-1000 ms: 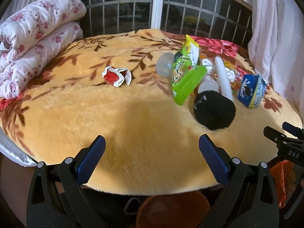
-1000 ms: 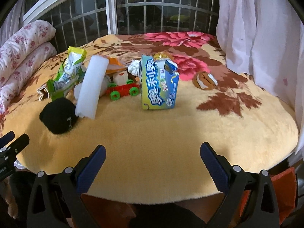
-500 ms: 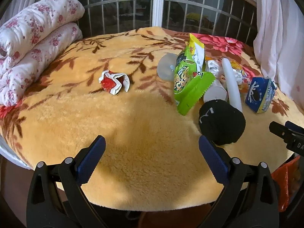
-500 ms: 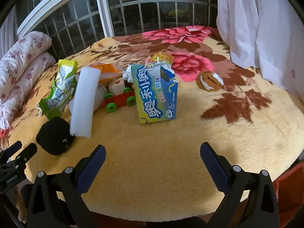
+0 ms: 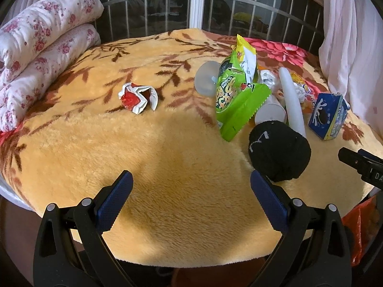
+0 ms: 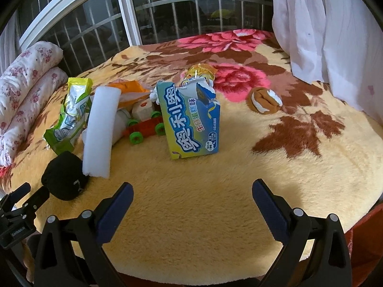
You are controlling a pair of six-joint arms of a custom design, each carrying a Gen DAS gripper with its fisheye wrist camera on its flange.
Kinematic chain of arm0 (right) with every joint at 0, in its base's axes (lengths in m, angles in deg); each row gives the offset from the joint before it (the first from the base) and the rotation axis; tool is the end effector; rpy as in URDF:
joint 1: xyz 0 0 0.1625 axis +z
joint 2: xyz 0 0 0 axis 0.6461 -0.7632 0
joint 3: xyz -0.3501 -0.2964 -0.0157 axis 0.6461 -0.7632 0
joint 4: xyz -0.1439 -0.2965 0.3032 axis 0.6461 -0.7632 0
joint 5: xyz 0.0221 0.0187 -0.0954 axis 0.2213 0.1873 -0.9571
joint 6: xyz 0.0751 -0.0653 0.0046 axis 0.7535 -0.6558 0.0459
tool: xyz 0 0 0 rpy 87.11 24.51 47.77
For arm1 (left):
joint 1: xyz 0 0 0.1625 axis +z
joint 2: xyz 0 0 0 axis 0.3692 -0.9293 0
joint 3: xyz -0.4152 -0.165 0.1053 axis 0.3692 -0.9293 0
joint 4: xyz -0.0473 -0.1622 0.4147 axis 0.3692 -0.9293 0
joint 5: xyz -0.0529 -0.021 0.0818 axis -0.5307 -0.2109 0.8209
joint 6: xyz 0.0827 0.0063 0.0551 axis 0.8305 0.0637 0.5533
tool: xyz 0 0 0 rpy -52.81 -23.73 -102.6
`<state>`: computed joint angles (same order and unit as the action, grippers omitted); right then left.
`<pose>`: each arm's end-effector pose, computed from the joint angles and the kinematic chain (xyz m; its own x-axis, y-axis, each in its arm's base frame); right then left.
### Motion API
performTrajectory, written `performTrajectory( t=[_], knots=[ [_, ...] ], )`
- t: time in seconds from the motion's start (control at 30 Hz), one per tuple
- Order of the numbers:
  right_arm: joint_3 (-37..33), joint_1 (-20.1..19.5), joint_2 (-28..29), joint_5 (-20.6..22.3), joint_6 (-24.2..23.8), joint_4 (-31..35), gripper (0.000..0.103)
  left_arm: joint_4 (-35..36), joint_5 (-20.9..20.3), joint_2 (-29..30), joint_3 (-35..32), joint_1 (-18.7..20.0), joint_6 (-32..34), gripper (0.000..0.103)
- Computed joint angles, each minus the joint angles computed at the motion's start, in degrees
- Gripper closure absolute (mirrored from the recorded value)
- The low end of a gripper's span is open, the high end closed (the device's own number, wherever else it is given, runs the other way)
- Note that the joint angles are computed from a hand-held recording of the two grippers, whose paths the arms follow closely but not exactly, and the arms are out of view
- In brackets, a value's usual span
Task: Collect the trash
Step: 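Grasp the blue-white milk carton with the right gripper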
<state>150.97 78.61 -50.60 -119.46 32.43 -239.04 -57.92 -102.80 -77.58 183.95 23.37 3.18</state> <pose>0.3872 -0.5551 0.1423 -0.7711 -0.2019 0.6038 -0.5338 0.7219 -0.4404 -0.1724 -0.4867 0.3715 -0.7301 -0.2056 -0.6517 0.3414 0.7164 -0.6084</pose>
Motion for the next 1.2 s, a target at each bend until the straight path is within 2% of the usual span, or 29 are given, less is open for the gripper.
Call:
performTrajectory(
  t=[0.27,0.63,0.8,0.83,0.9,0.93,1.1,1.2],
  knots=[
    [-2.09,-0.25,0.59,0.39,-0.56,1.13,0.005,-0.13,-0.13,0.02,0.01,0.14,0.08,0.007],
    [-10.11,-1.79,4.77,1.93,-4.14,3.19,0.006,-2.33,-1.2,-0.19,-0.05,1.73,1.45,0.007],
    [-13.81,-2.02,7.13,1.92,-4.4,6.0,0.019,-3.05,-1.38,-0.31,0.01,2.26,1.94,0.007],
    [-14.53,-2.04,7.66,1.7,-4.47,6.83,0.025,-3.22,-1.38,-0.29,0.02,2.28,2.04,0.007],
    [-15.41,-2.11,8.36,1.51,-4.41,8.22,0.043,-2.94,-1.36,-0.28,-0.05,2.31,1.94,0.007],
    [-15.86,-2.25,8.67,1.37,-4.34,9.25,0.048,-3.04,-1.37,-0.32,-0.02,2.29,2.0,0.007],
    [-14.96,-2.07,8.61,1.26,-5.01,8.13,0.05,-3.09,-1.36,-0.47,0.01,2.24,2.11,0.007],
    [-12.44,-1.72,6.83,2.91,-5.36,6.39,0.05,-2.79,-1.22,-1.09,0.12,1.81,2.01,0.007]
  ],
)
